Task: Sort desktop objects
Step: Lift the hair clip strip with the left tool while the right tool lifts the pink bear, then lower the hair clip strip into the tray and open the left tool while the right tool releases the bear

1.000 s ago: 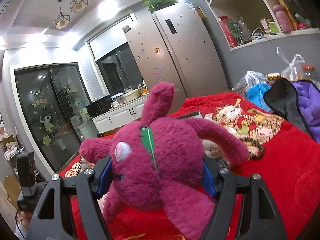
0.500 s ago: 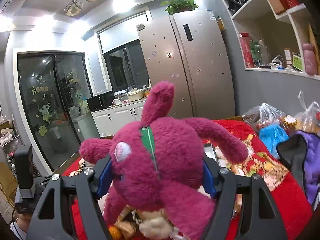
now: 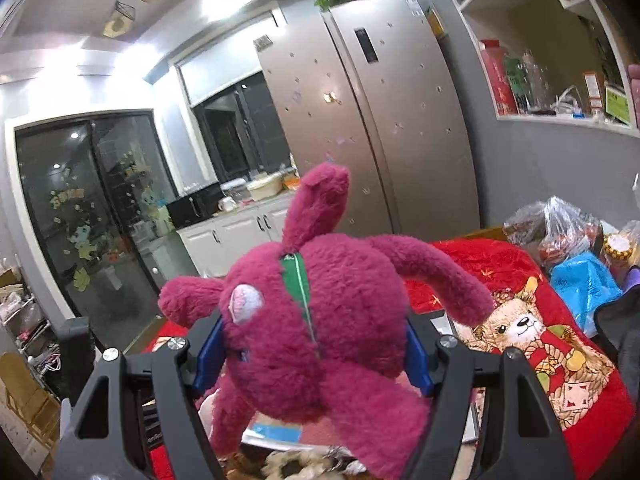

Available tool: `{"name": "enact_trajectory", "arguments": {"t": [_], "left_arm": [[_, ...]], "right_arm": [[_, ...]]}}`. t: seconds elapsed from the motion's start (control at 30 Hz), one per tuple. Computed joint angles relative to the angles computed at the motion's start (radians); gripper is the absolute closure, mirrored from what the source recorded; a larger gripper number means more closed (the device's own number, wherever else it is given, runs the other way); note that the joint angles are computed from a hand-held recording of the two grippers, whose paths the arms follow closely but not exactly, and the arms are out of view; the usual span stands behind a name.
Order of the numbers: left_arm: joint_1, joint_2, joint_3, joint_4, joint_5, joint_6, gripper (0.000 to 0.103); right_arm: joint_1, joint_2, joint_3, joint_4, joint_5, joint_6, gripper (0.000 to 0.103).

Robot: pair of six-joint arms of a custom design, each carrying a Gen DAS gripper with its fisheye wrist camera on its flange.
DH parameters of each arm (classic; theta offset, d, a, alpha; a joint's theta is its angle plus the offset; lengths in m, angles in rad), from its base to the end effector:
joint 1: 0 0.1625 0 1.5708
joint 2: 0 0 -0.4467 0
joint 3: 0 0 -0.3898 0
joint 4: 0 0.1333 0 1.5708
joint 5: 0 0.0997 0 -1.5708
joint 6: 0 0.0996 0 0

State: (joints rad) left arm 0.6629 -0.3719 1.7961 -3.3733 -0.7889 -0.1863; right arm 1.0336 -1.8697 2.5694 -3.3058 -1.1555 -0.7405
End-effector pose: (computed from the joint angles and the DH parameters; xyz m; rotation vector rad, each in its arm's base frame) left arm -0.3413 -0.5246 -0.0896 0.6978 2.4080 -0.9445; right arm -0.0024 -0.3430 0.3776 0.5410 -2.4074 1.4277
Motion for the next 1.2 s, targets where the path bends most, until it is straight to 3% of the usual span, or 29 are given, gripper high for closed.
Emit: {"name": "enact_trajectory", "arguments": {"t": [0.2, 0.33, 0.43, 0.67, 0.93, 1.2], "left_arm": [[0.055, 0.033, -0.04, 0.019, -0.065, 0.026, 0.076], [0.074, 0.062, -0.082, 0.082, -0.047, 0.052, 0.076], [0.103, 0.062, -0.103, 0.123, -0.112, 0.03, 0.076], [0.1, 0.093, -0.139, 0.15, -0.105, 0.081, 0.076], [0.111, 0.09, -0.14, 0.174, -0.097, 0.066, 0.076], [0.124, 0.097, -0.159, 0.233, -0.118, 0.058, 0.075]], "right_arm": [[0.027, 0.212, -0.055, -0.124, -0.142, -0.023, 0.029], [0.001, 0.312, -0.091, -0.139, -0.183, -0.029, 0.029], [0.003, 0.367, -0.12, -0.164, -0.224, -0.038, 0.029], [0.022, 0.422, -0.159, -0.173, -0.333, -0.042, 0.029], [0.073, 0.536, -0.151, -0.33, -0.477, -0.093, 0.029], [0.067, 0.545, -0.162, -0.302, -0.49, -0.088, 0.029]]}}
